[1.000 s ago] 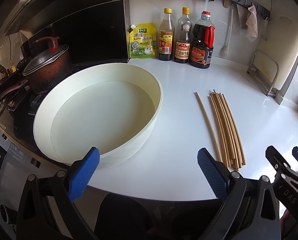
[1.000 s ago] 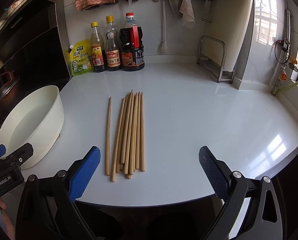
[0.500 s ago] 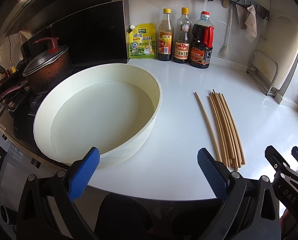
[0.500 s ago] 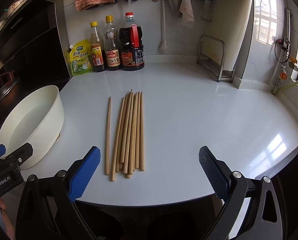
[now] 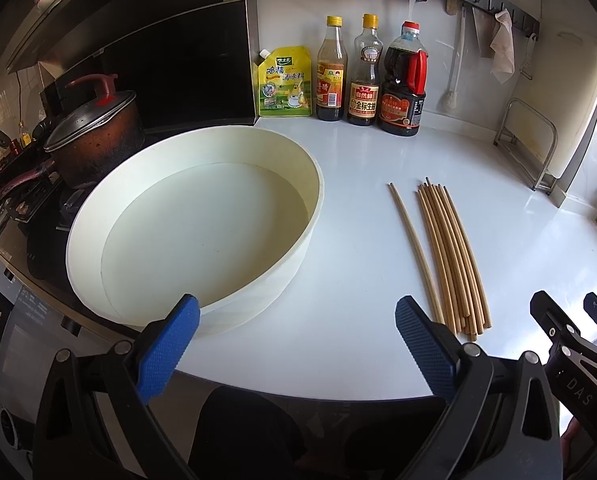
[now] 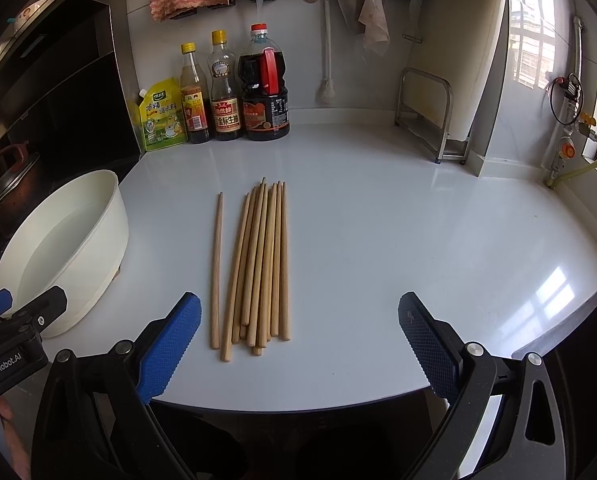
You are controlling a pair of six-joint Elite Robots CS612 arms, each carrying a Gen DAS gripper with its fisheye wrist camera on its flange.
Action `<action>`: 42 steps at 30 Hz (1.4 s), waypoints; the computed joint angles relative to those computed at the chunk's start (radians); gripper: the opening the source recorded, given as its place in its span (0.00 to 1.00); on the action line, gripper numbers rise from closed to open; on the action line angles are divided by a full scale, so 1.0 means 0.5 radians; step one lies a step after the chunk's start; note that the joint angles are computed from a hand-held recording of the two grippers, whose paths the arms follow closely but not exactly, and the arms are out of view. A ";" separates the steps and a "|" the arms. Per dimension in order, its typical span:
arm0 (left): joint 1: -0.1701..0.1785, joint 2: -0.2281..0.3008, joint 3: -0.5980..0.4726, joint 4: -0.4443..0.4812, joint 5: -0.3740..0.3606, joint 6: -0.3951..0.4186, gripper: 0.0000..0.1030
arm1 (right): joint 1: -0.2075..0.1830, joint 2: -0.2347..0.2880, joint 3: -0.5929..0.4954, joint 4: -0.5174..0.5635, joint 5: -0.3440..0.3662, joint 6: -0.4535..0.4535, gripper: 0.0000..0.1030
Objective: Organize utensils
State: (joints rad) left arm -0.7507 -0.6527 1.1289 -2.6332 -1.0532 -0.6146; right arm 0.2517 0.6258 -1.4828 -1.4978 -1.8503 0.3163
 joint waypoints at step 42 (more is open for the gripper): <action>-0.011 0.296 -0.477 0.223 -0.245 -0.006 0.94 | -0.217 -0.155 0.459 0.066 0.454 -0.186 0.92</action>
